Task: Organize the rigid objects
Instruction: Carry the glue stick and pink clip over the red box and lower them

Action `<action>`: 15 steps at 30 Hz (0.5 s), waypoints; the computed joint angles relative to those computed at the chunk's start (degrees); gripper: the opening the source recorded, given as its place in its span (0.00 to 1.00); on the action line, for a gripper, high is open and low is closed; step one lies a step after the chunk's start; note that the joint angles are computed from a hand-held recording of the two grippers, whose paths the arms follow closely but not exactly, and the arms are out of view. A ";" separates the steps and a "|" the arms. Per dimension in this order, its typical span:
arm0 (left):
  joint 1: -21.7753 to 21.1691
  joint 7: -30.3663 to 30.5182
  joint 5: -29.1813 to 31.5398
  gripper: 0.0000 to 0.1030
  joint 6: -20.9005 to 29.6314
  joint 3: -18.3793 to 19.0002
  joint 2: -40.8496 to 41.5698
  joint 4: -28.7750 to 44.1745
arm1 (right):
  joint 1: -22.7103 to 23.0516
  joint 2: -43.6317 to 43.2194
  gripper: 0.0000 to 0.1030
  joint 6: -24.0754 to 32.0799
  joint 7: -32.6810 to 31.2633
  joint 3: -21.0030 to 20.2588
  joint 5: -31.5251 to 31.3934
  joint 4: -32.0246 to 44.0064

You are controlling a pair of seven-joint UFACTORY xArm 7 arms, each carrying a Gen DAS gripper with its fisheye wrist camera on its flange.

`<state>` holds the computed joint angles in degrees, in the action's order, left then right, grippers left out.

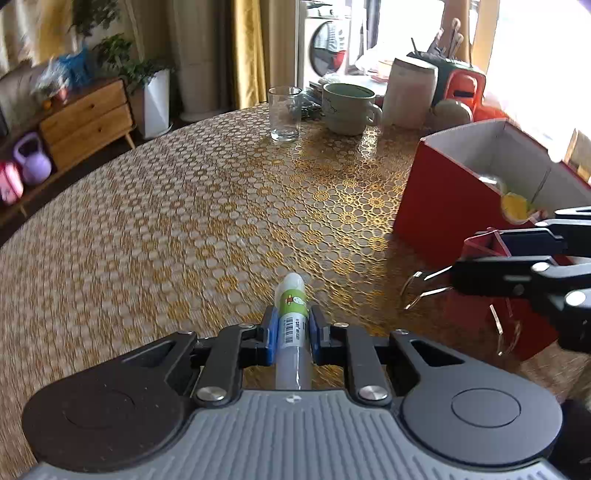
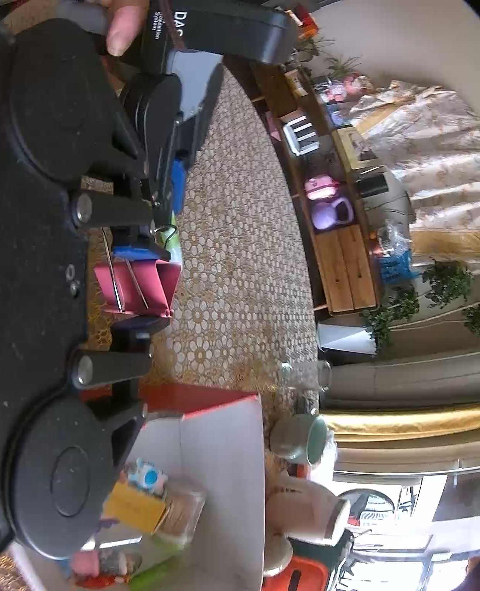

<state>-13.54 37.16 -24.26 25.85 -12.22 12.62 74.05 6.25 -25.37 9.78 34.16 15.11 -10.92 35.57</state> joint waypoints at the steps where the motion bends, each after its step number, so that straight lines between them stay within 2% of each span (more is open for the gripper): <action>1: -0.10 -0.91 -0.19 0.16 0.02 0.06 -0.97 -0.88 | 0.25 -0.98 0.28 0.23 -0.14 -0.37 0.17 -0.41; 8: -1.36 -3.53 -1.77 0.16 0.56 0.93 -7.64 -5.56 | 1.23 -9.69 0.28 2.32 -3.16 -3.25 2.08 -4.04; 15: -3.68 -6.25 -1.85 0.16 2.38 1.91 -12.03 -5.88 | -0.72 -15.43 0.28 3.82 -6.02 -4.77 3.30 -6.44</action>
